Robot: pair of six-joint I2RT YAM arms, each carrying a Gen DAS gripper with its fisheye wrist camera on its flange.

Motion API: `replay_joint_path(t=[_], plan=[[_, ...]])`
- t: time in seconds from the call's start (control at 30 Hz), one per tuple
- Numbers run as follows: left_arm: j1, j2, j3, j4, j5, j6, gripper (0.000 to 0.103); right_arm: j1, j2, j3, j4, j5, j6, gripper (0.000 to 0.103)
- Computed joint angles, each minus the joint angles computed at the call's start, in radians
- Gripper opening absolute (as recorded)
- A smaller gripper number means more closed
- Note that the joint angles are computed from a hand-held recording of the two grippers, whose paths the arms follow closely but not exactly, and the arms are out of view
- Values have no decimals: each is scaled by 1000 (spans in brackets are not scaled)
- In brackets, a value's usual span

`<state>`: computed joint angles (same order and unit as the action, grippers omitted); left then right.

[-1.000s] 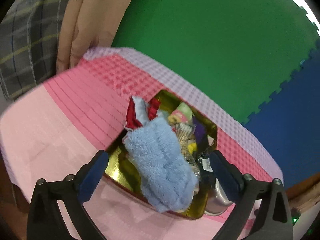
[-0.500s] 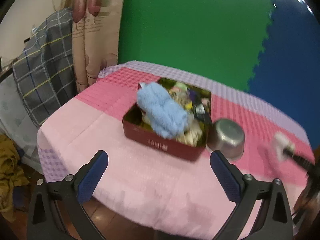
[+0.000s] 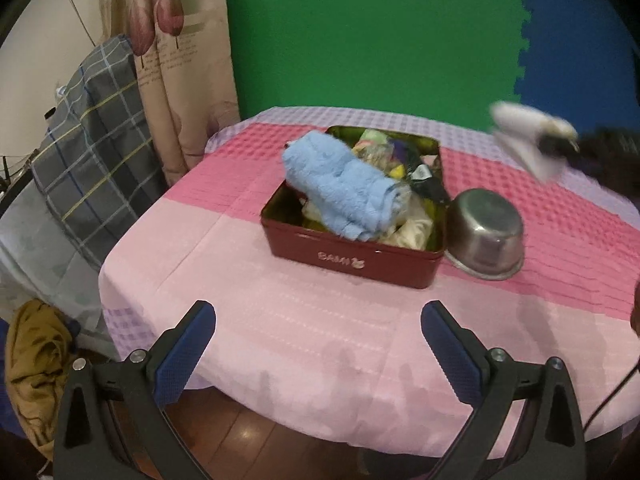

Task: Organize soft objects
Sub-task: 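Carry the white sock over the red tin with the right gripper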

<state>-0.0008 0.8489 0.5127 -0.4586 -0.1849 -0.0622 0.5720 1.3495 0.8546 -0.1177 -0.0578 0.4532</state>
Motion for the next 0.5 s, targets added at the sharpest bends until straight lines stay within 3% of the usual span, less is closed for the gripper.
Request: replay_joint_path(t=[0.13, 0.3, 0.5], plan=[[24, 20, 10, 0, -19, 13, 102, 62, 231, 243, -26, -12, -5, 19], [101, 69, 33, -13, 67, 25, 102, 101, 514, 548, -131, -4, -26, 19], [118, 106, 41, 0, 73, 38, 102, 119, 724, 791, -227, 12, -30, 19]])
